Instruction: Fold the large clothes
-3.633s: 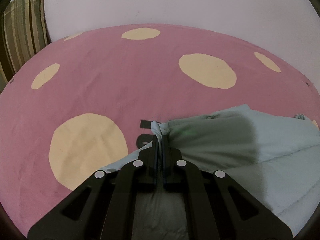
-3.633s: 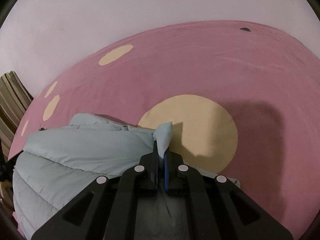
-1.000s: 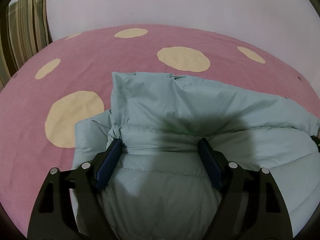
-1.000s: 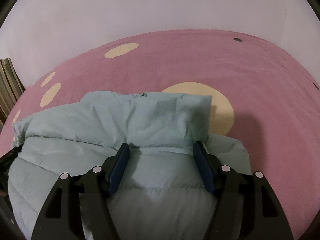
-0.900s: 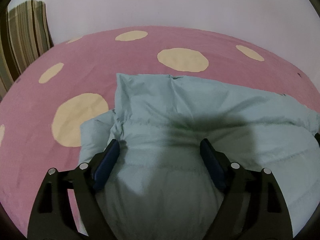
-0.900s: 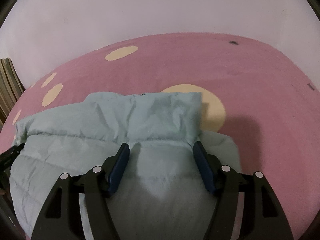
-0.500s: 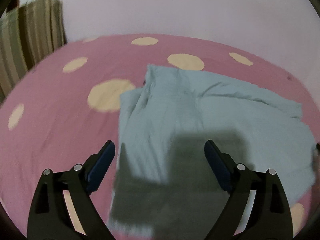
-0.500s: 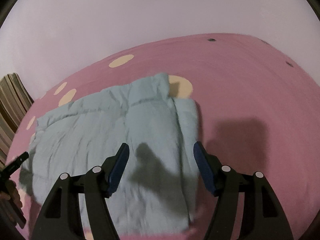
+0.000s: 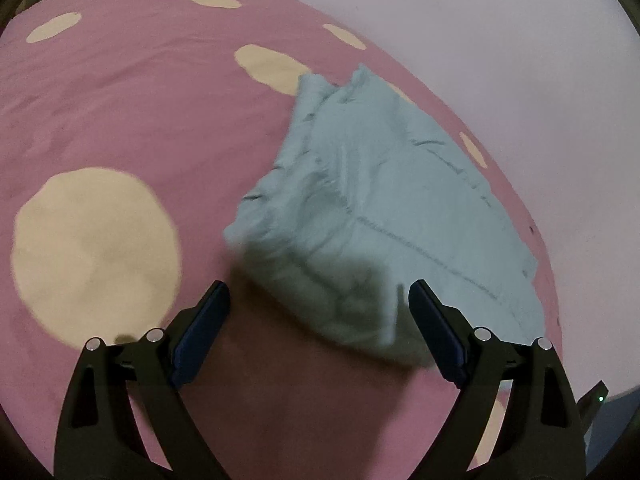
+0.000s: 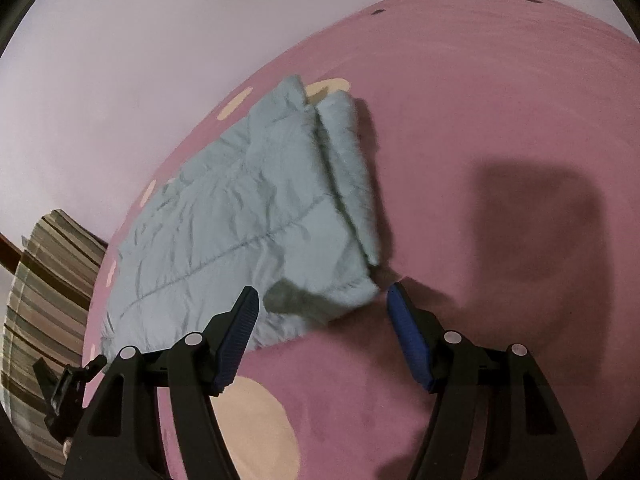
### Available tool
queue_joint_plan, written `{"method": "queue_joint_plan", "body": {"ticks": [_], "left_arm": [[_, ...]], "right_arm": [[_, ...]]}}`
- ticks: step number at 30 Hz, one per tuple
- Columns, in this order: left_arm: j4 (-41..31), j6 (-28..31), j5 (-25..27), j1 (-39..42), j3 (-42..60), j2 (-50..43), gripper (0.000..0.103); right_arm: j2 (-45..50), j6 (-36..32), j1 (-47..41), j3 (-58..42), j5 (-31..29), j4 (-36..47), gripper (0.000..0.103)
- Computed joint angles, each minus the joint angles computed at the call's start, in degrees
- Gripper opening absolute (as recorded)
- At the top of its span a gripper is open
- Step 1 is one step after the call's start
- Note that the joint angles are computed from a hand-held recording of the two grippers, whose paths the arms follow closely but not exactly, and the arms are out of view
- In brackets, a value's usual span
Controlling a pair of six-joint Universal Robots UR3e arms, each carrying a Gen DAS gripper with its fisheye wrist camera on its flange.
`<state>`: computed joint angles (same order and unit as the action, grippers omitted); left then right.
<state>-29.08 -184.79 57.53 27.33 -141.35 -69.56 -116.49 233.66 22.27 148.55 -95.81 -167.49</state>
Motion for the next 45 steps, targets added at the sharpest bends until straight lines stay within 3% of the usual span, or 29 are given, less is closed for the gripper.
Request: {"method": "queue_joint_plan", "body": {"ticks": [4,6,10,14,17,29,33,38,41,45], "left_arm": [[11.97,-6.62,2.14,-4.18,1.19,-8.85,0.087],[16.88,-9.5,7.69,-8.07,3.25,-13.28,0.075],[19.86,-11.7,11.23,-10.53,5.12,-16.27,0.054],[21.18,-11.11,10.66,-9.7,3.1,-14.79,0.034],[21.44,-9.95,12.88,-11.3,2.59,-13.14,0.022],[17.96,-7.74,8.89,-7.56,0.3,-7.94,0.013],[14.87,-6.38,6.6,-5.26,-0.56,-4.91,0.012],[4.8,-2.05,3.2,-0.29,-3.38,5.15,0.012],[-5.75,1.57,0.93,3.99,-4.73,14.01,0.012],[-25.42,9.1,-2.34,11.42,-4.79,29.12,0.012]], "right_arm": [[6.71,1.22,-1.19,-0.74,1.36,-7.62,0.069],[9.86,2.41,-0.59,-1.24,0.19,-10.94,0.069],[15.2,3.75,-2.08,-2.22,0.19,-16.84,0.067],[17.79,3.1,-2.05,-3.76,-0.22,-17.19,0.03],[17.45,2.63,-1.89,-3.47,-0.09,-17.81,0.021],[14.88,1.73,-1.78,-1.55,-0.56,-18.15,0.017],[12.32,1.13,-2.21,-0.5,0.35,-16.92,0.016],[5.64,0.44,-2.12,1.66,2.04,-12.69,0.016],[0.33,0.38,-1.6,3.13,2.8,-8.92,0.016],[-6.57,1.08,-0.28,4.2,3.19,-3.18,0.016]]}}
